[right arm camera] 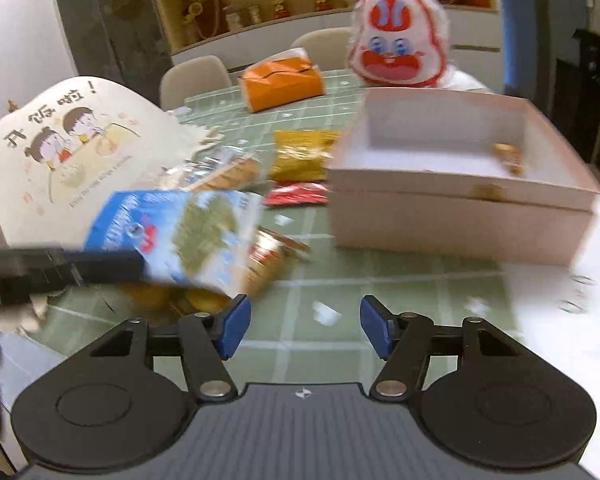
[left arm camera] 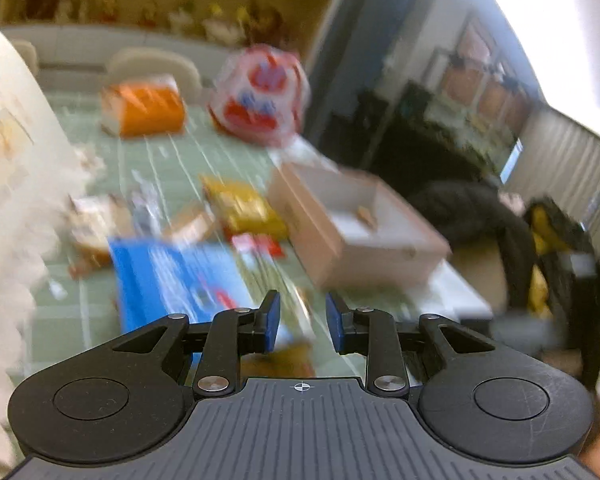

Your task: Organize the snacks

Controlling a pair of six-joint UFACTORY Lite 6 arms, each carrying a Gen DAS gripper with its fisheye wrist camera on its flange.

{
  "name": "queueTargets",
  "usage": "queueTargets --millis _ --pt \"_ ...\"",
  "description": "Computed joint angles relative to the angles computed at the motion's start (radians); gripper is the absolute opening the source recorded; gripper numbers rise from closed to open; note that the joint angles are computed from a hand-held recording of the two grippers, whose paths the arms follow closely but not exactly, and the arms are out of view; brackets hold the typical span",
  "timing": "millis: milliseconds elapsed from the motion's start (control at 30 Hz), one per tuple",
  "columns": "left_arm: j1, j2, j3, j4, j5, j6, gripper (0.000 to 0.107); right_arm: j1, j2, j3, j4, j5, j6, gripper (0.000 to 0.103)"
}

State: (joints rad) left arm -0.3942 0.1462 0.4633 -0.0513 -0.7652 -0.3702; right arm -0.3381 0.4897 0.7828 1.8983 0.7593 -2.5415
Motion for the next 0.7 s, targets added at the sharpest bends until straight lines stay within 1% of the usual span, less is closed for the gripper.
queueTargets --millis 67,133,167,233,300,367,400,500,600,667,700 --pt "0.045 0.01 0.025 -0.078 -0.012 0.066 0.03 -0.045 -0.005 -0.022 0.005 0.013 -0.052 0.064" --pt "0.111 0.07 0.083 -0.139 -0.008 0.107 0.03 -0.087 -0.002 -0.029 -0.029 0.032 -0.052 0.066" --pt "0.153 0.11 0.115 -0.128 0.005 0.085 0.03 -0.105 0.001 -0.027 -0.058 0.042 -0.032 0.069" --pt "0.22 0.177 0.161 -0.054 0.025 -0.001 0.03 -0.122 0.009 -0.019 -0.106 0.055 0.013 0.07" --pt "0.223 0.199 0.163 -0.013 0.032 -0.029 0.029 -0.121 0.015 -0.006 -0.135 0.061 0.064 0.07" --pt "0.178 0.19 0.135 -0.002 0.032 0.015 0.029 -0.104 0.018 0.009 -0.154 0.069 0.121 0.07" --pt "0.14 0.183 0.119 -0.022 0.036 0.053 0.029 -0.094 0.027 0.03 -0.171 0.072 0.163 0.07" --pt "-0.013 0.151 0.068 -0.193 0.053 0.237 0.029 -0.054 0.06 0.098 -0.201 0.071 0.29 0.07" --pt "-0.101 0.115 0.018 -0.203 0.044 0.223 0.03 -0.03 0.091 0.14 -0.237 0.078 0.378 0.07" --pt "-0.143 0.098 0.0 -0.203 0.038 0.207 0.03 -0.024 0.091 0.127 -0.217 0.074 0.355 0.07" --pt "-0.175 0.079 -0.014 -0.239 0.037 0.226 0.03 -0.028 0.084 0.11 -0.192 0.074 0.32 0.07"
